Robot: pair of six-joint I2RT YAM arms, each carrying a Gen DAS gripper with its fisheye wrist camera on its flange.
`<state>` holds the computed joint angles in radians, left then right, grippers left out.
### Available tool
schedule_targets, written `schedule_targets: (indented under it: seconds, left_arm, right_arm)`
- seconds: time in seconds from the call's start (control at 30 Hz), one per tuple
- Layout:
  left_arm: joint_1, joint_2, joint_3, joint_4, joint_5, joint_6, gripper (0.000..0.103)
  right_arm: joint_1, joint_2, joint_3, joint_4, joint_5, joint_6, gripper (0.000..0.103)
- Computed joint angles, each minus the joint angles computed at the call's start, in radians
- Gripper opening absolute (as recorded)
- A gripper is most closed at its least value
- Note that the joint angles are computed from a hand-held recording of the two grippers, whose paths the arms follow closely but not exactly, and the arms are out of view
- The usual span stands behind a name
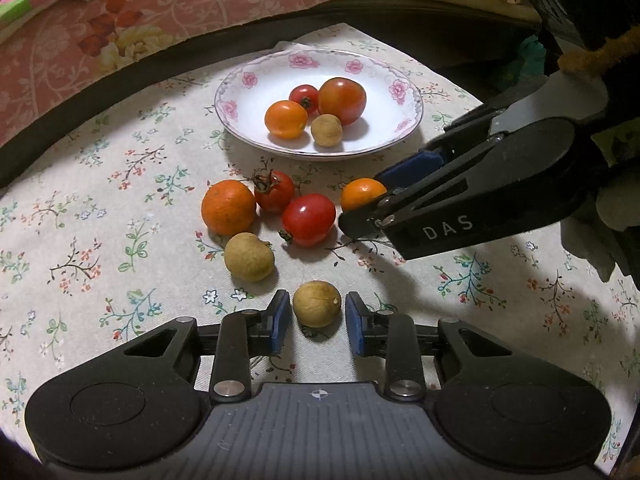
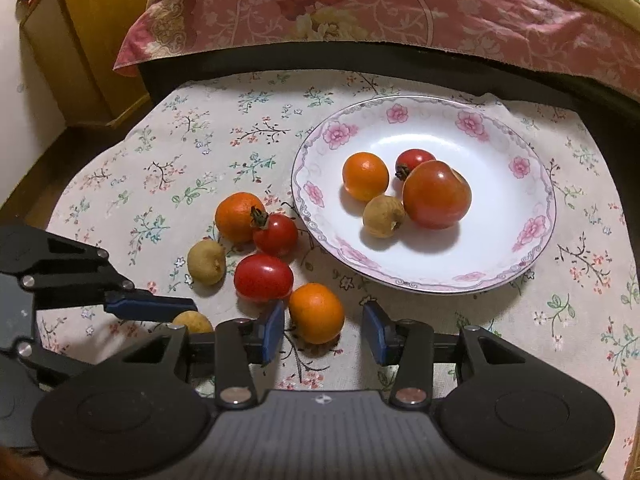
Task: Organize fruits
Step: 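Grasp a tan round fruit with the left tool while the right tool holds the orange tomato, then carry the tan fruit and orange tomato over the white plate while both tools open to release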
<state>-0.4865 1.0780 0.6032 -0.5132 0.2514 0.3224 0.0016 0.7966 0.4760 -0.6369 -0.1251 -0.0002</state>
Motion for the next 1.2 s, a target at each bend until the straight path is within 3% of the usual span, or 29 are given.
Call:
schedule_targets:
  seconds: [0.17, 0.87, 1.2]
  left_arm:
    - [0.000, -0.003, 0.000, -0.004, -0.005, 0.006, 0.033]
    - [0.016, -0.019, 0.048, -0.008, 0.004, -0.003, 0.033]
    - [-0.003, 0.036, 0.114, 0.039, -0.002, -0.045, 0.033]
  right_arm:
    - [-0.005, 0.012, 0.017, -0.023, -0.014, -0.002, 0.030]
    - [0.006, -0.064, 0.073, -0.122, 0.003, 0.021, 0.029]
    - [-0.094, -0.085, 0.102, -0.139, -0.041, -0.009, 0.029]
